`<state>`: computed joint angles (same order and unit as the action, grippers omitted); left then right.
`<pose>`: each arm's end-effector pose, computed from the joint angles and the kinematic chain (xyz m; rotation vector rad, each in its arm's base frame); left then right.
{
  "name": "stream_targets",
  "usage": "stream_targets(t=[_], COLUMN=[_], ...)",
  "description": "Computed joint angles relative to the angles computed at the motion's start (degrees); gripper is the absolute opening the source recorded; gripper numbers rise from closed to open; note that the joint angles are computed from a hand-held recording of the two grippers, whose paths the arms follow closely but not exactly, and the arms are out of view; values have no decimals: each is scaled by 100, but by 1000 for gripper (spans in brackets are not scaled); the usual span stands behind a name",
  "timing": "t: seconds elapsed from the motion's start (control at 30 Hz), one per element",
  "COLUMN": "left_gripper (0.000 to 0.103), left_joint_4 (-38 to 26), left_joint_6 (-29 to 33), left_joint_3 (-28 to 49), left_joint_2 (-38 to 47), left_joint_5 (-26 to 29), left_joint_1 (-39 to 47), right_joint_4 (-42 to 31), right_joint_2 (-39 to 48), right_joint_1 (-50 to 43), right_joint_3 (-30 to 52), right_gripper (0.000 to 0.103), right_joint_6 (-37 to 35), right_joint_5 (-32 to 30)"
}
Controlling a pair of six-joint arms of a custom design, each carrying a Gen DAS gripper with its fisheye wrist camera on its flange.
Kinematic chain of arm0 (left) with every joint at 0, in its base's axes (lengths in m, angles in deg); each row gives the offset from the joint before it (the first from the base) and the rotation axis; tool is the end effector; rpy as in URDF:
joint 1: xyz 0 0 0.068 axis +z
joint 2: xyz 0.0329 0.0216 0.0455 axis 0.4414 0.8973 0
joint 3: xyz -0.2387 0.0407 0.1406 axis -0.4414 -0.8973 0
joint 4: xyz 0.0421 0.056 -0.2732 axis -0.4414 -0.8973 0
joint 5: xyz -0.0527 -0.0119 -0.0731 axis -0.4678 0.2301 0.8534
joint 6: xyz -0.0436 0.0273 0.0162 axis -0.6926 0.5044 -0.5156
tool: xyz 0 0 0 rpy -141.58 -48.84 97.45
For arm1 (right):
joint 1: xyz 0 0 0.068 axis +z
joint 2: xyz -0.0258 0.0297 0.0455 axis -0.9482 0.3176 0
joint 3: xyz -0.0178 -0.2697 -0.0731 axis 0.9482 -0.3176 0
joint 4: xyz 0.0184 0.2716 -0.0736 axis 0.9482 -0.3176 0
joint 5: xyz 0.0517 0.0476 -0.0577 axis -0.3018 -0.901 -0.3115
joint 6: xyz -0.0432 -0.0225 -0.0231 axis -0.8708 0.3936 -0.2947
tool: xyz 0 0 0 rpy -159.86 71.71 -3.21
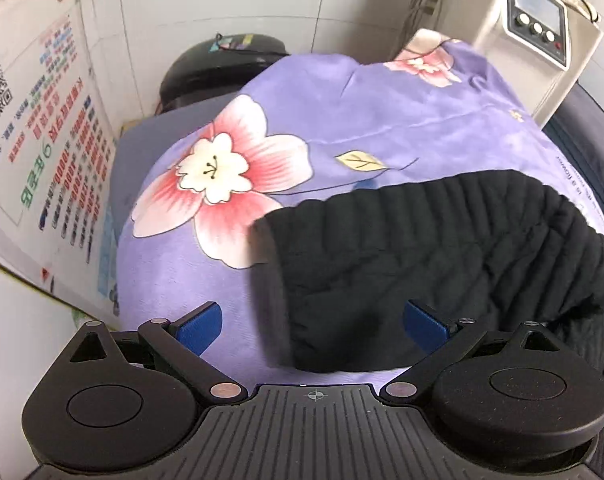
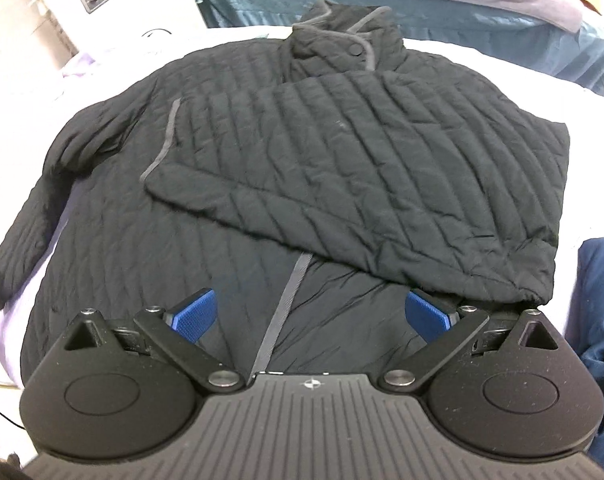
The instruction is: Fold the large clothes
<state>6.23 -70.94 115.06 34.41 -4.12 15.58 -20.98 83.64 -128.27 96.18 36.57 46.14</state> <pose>0.2286 -0.0350 0.2334 -0.6713 2.5168 -0.0046 0.1276 -0.1666 0.2460 0.3194 2.6652 0.2326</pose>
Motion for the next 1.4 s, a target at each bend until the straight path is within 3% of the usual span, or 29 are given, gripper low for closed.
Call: stream_targets(t=[0.17, 0.27, 0.47, 0.57, 0.67, 0.83, 0.93, 1.0, 1.2, 1.4], left_gripper=[103, 103, 103, 86, 74, 68, 68, 68, 69, 69], left_joint_4=[254, 712, 988, 1107, 1017, 1003, 987, 974, 1167, 1410], left_joint_6=[298, 494, 130, 137, 269, 827, 1606, 1799, 1681, 1336], left_joint_3=[127, 80, -74, -156, 90, 1225, 2393, 3138, 4628, 5462], left_joint_2=[535, 833, 971, 735, 656, 828, 1272, 1595, 2613, 3644], left_joint_5=[-309, 108, 467, 843, 792, 499, 186, 136, 57, 807], left_joint_1=[-254, -144, -14, 187, 260, 419, 215, 20, -1044, -2575], right_joint_4=[5, -52, -75, -59, -58, -59, -42, -46, -100, -47], right_joint_2=[-208, -197, -329, -339, -288, -253, -224, -178, -53, 126], right_joint_1=[59, 12, -233, -404, -493, -613, -685, -746, -1050, -1395], right_joint_3=[-154, -199, -255, -242, -237, -204, -193, -186, -107, 20], right_gripper=[100, 100, 100, 100, 100, 99, 99, 99, 99, 99], right_joint_6=[-34, -126, -85, -40, 27, 22, -55, -78, -152, -129], right_joint_5=[113, 187, 160, 115, 131, 42, -14, -32, -118, -163])
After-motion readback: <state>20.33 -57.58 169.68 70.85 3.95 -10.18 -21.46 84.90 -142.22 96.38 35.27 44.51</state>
